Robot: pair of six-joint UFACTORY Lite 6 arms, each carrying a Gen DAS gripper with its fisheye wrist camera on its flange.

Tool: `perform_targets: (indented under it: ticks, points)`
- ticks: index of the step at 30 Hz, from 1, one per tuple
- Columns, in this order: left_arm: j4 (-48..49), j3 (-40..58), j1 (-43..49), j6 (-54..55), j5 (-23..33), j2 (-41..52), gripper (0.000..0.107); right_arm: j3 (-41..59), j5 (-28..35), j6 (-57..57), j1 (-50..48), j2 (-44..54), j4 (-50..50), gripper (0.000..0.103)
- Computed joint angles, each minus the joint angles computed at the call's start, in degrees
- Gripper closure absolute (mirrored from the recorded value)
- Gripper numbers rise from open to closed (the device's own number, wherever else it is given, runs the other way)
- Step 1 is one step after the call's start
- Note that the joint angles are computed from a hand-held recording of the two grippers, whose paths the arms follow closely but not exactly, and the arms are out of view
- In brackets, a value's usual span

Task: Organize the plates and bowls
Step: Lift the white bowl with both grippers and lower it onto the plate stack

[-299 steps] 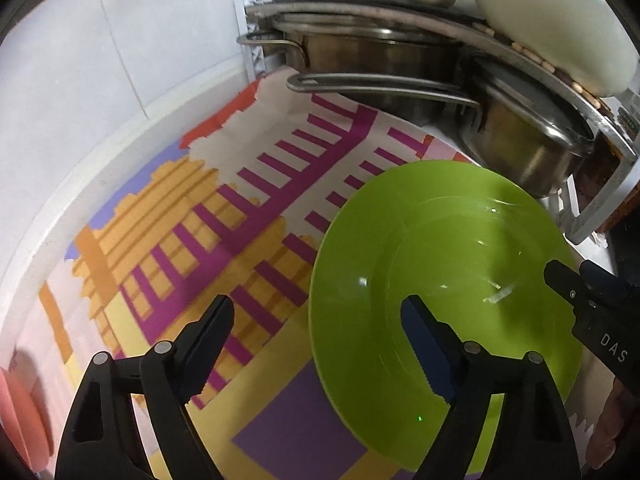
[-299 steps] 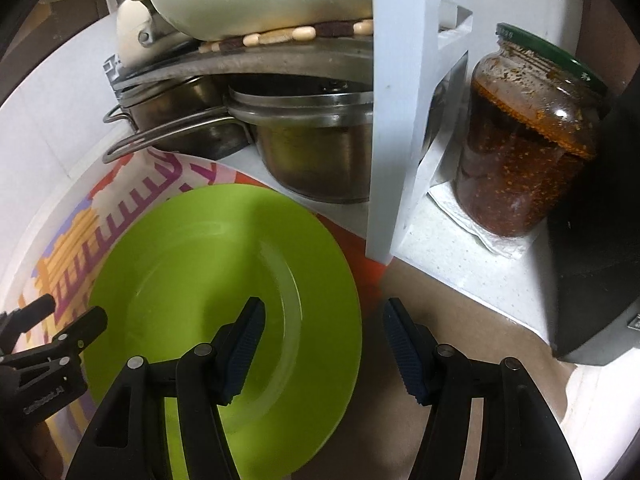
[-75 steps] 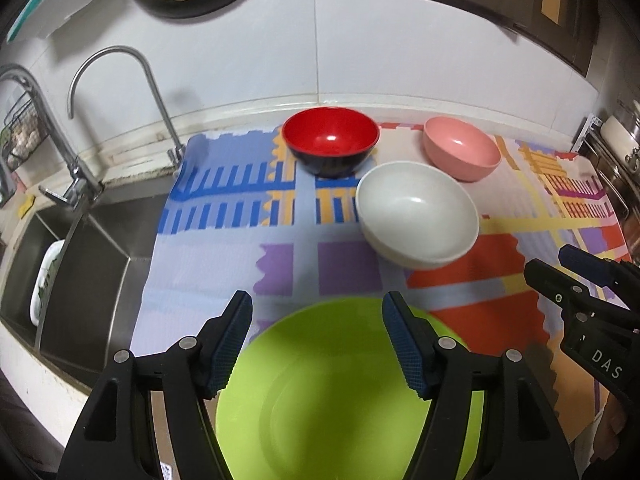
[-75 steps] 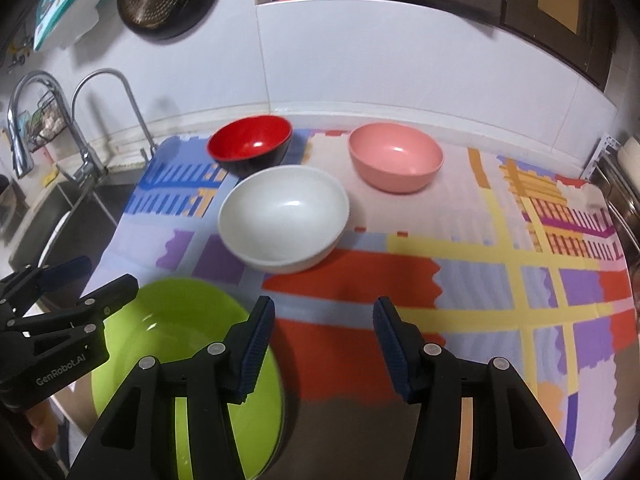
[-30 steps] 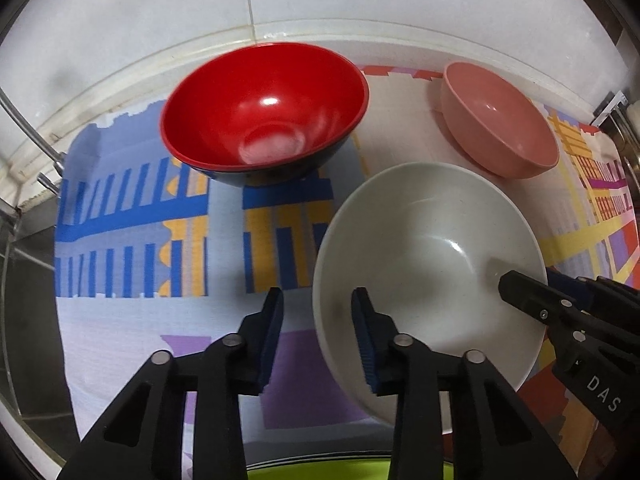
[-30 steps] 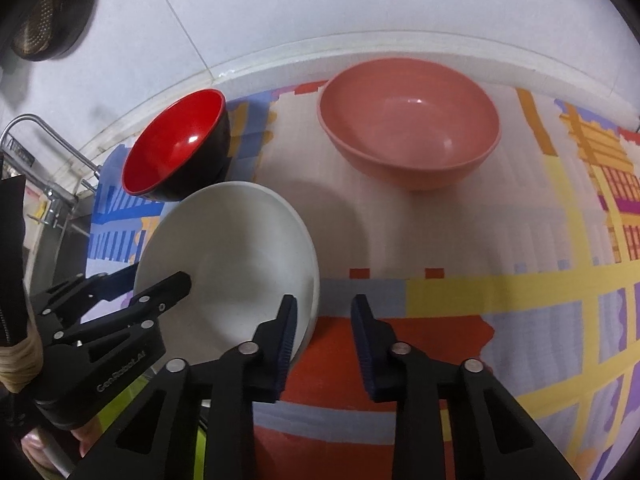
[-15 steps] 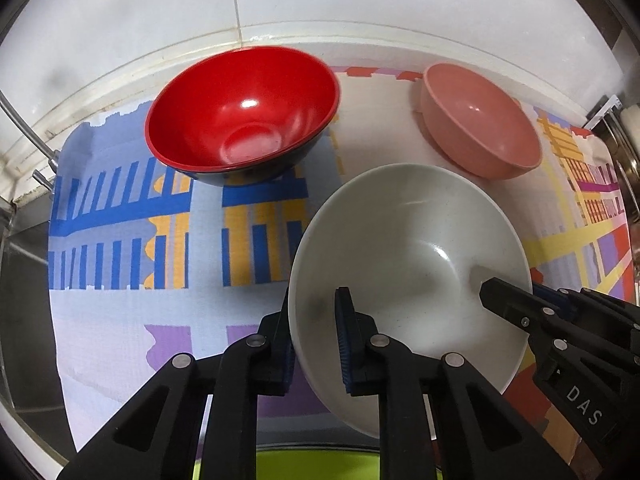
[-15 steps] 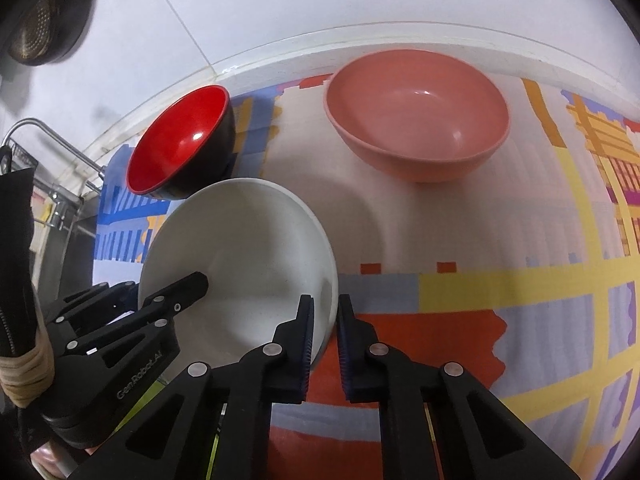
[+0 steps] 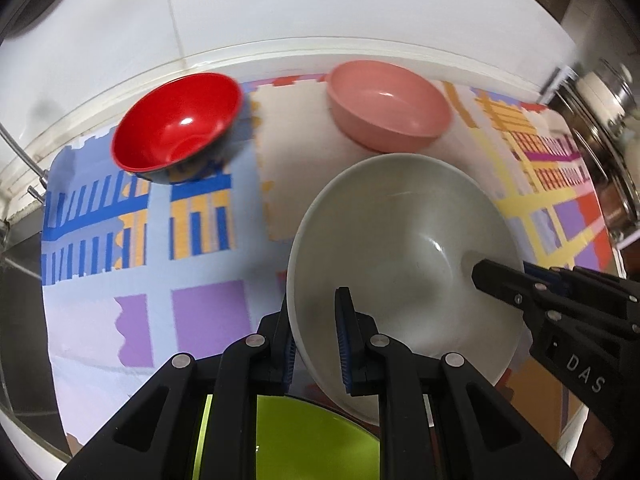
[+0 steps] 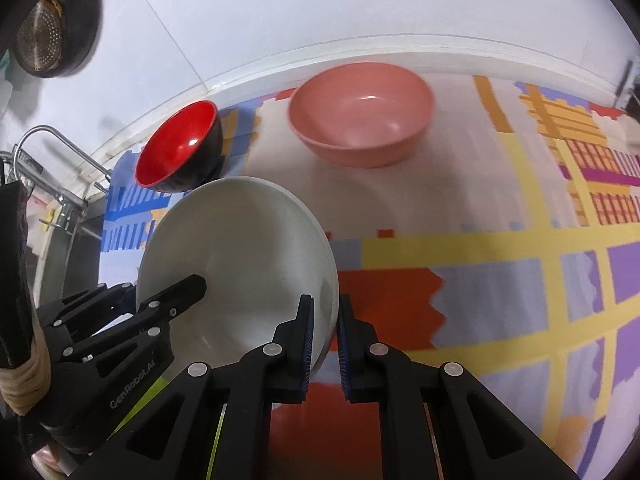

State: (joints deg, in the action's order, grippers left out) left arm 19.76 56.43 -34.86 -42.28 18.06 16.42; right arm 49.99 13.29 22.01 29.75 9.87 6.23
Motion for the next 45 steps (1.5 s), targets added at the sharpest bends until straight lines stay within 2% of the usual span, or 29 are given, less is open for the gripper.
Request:
perform_targets:
  ticks: [10,25,34,45]
  points:
    - [2.30,-0.65,-10.41,-8.18,1.61,-0.98,0.088,-13.13,2.03,7.82,-2.62,-15.87,-8.37,0.090]
    - [-1.48,1.93,-20.48,-10.93,0.44,4.85,0.088,-30.66,7.49,7.84,-7.69,-35.93,-8.44,0.090]
    - [-3.98,5.91,-23.16,-9.59,0.93,9.34,0.088,-36.26,9.54,-0.20,-13.71,-41.66,-3.91,0.090]
    - [-5.39,7.17,-23.62,-8.78,1.51,11.30,0.088,-38.80,8.81,-11.54,-18.71,-41.05,4.09,0.090]
